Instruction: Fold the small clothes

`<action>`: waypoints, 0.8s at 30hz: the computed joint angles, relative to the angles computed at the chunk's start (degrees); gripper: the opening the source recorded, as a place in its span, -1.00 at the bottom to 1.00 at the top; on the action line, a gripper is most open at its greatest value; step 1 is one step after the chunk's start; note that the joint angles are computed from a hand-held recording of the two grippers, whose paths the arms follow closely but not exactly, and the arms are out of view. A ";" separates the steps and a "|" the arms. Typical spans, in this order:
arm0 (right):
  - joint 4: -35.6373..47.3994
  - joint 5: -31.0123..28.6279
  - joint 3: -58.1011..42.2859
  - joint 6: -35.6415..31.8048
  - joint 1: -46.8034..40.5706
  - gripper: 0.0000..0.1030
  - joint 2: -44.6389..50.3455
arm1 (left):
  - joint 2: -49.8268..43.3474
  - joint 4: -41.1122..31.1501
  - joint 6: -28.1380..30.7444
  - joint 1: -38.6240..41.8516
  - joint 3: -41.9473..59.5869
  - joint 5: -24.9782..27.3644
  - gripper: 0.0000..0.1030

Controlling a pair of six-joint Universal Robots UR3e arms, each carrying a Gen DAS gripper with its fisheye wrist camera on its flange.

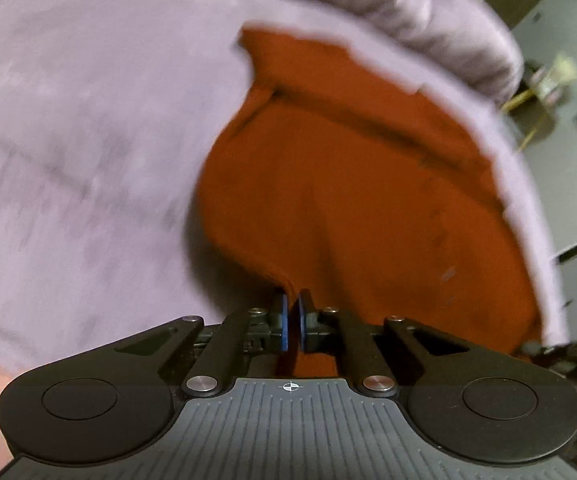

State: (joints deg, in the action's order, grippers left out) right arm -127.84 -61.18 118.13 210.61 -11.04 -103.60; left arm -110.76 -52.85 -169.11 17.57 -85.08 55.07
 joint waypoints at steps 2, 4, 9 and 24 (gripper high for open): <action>-6.08 4.86 0.84 3.26 -2.18 -0.89 1.02 | -1.27 2.11 -3.03 0.44 3.06 -3.02 -0.87; -12.82 6.91 -0.84 6.50 -2.25 -0.89 5.07 | -5.04 3.55 -6.44 0.10 9.16 -5.17 -0.87; -20.56 -0.46 -16.19 7.77 3.36 -0.89 21.69 | -17.28 6.90 -11.65 -4.20 26.30 0.40 -0.87; -15.35 -21.88 -31.24 -12.02 10.67 -0.02 32.49 | -26.15 6.68 -7.16 -5.43 35.11 6.76 -0.16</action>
